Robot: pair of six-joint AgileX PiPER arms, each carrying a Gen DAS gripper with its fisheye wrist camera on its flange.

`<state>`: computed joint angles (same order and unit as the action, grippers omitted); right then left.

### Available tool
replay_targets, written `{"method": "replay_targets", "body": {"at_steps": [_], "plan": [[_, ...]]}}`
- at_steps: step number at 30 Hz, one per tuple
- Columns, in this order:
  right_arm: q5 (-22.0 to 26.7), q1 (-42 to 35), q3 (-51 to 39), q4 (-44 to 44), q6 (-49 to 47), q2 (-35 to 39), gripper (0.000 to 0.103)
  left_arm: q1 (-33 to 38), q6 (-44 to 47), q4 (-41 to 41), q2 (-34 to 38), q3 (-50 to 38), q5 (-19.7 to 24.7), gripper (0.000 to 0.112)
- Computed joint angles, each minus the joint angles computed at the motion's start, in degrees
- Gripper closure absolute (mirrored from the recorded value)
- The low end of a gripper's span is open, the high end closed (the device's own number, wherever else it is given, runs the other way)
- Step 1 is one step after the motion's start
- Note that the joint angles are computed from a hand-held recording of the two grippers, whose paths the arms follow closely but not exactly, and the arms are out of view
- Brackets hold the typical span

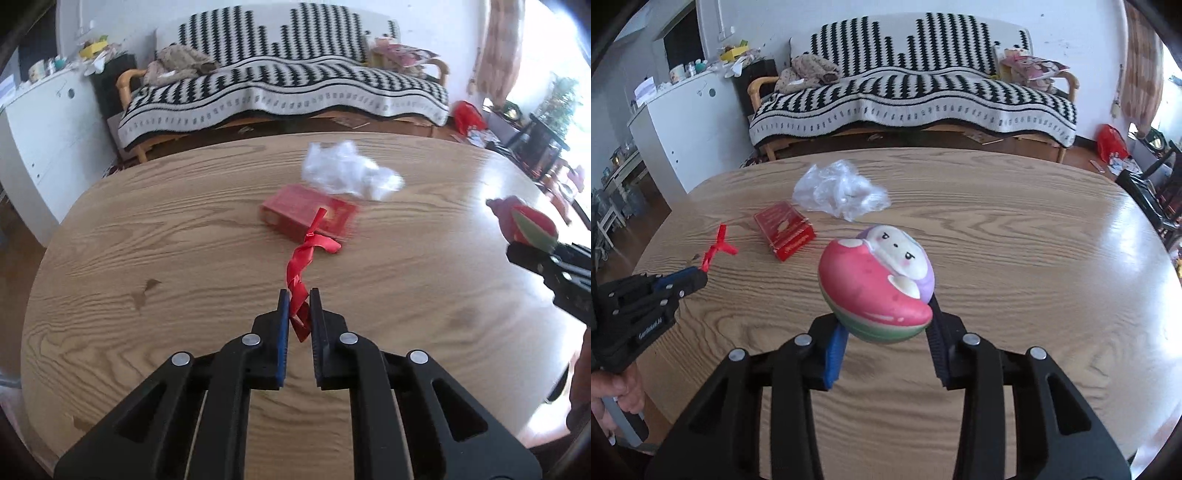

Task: Collect trash
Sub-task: 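Carry both items to the black bin and open both tools to drop them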

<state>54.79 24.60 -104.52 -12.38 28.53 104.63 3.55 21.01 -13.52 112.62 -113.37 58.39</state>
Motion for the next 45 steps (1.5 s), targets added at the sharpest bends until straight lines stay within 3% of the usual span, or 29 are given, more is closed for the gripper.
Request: {"method": "replay_targets", "body": {"at_steps": [7,14,21,32,39,45], "plan": [[-2.0,-6.1,16.4,0.3,-0.2,-15.4,0.064,-7.0,-0.3,-2.0,-8.6,10.4,-3.0,0.102],[-0.9,-19.6,29.5,4.1,-6.2,-30.7,0.064,-17.5,-2.4,-2.4,-11.8,13.6,-5.2,0.102],[2.1,-48.6,37.0,17.8,-24.1,-40.6,0.063,-30.3,-4.4,-2.3,-10.8,12.5,-6.7,0.102],[9.5,-87.8,41.1,33.7,-51.2,-40.7,0.062,-50.2,-7.3,-2.5,-3.0,6.8,-7.6,0.102],[12.5,-99.1,41.0,31.7,-56.7,-34.4,0.061,-57.1,-11.9,-3.8,8.2,-5.3,-2.7,0.102],[12.7,-101.8,40.0,29.9,-57.4,-30.6,0.06,-60.6,-14.6,-4.2,16.1,-14.8,1.8,0.102]]}}
